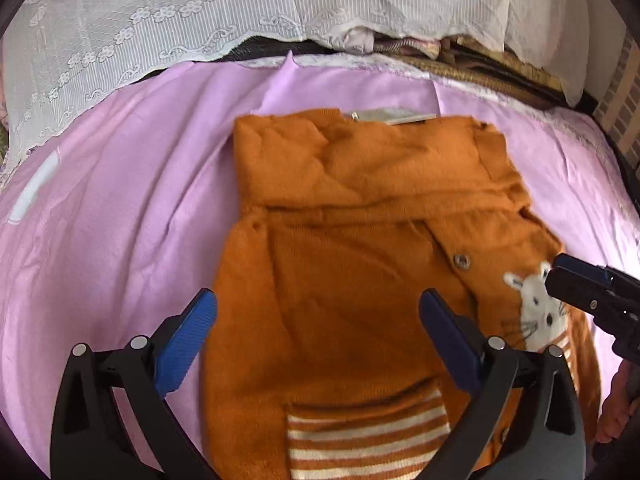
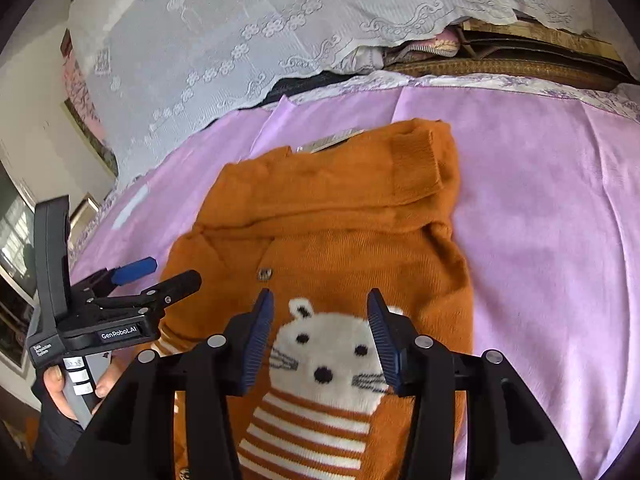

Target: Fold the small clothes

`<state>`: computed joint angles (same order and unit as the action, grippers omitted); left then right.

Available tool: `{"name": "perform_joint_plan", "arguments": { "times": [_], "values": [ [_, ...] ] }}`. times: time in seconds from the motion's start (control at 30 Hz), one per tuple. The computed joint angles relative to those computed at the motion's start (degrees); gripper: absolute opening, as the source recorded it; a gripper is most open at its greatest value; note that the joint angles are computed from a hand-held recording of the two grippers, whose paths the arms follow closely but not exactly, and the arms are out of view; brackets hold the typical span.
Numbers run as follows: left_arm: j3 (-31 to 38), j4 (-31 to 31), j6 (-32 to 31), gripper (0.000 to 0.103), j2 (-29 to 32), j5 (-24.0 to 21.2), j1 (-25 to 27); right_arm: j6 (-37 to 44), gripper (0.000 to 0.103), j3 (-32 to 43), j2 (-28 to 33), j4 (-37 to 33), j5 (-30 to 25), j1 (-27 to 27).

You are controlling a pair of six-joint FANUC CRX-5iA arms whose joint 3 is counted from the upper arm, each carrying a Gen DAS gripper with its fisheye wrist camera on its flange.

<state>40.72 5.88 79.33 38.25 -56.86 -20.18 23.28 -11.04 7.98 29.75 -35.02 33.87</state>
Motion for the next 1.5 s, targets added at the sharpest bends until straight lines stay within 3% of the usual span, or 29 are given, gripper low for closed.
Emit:
{"name": "perform_joint_plan", "arguments": {
  "times": [0.07,0.17,0.27,0.47,0.6,0.67,0.7,0.8,0.87,1.0,1.07,1.33,1.5],
  "values": [
    [-0.29,-3.08,0.92,0.099,-0.02,-2.65,-0.88,0.41,0.050,0.02,0.36,-1.00,-2.77,1.57],
    [-6.32,-3.51,0.12,0.098,-3.83,0.03,-0.77,-2.93,0.057,-3.02,-1.00,3.57,-4.76,4.25],
    [-13.68,-0.19,-2.80,0.098,-8.01,2.94,0.82,-5.85,0.065,-6.98,-3.76,4.80,-4.88,6.45],
    [-26.83,6.67,-9.25,0.099,-16.07,5.44,4.24,-13.71,0.066,-16.71,-11.73,10.47,-4.19,11.34],
    [-39.18,17.61,-18.26,0.098,-24.22,10.54,8.53,-32.08,0.067,-27.58,-21.80,27.47,-2.71,13.63],
    [-44.59,23.89,-23.12,0.098,-27.90,13.85,10.65,-42.85,0.076,-32.18,-26.64,37.34,-1.72,12.79],
    [-45.68,26.10,-24.06,0.098,-28.69,14.50,11.35,-44.87,0.078,-32.85,-27.97,38.84,0.24,11.46],
    [-42.50,30.13,-24.85,0.098,-25.82,8.58,12.89,-41.63,0.078,-31.61,-27.96,32.58,6.88,8.63],
    [-39.49,28.94,-23.70,0.098,-23.21,4.87,12.65,-36.64,0.078,-29.33,-25.30,26.29,5.68,9.25],
    [-36.24,24.27,-20.04,0.098,-19.60,2.26,11.04,-31.46,0.078,-27.52,-21.93,16.89,7.71,8.68],
    [-36.27,22.10,-19.32,0.098,-19.80,3.76,10.09,-28.97,0.077,-27.05,-21.24,12.38,9.80,7.99],
    [-38.86,26.24,-25.09,0.098,-20.48,5.12,9.46,-32.29,0.066,-27.98,-20.02,14.46,11.56,8.64],
    [-37.28,28.60,-25.14,0.098,-18.48,4.05,9.50,-31.13,0.065,-27.44,-19.30,14.02,11.79,8.34]
  ]
}}
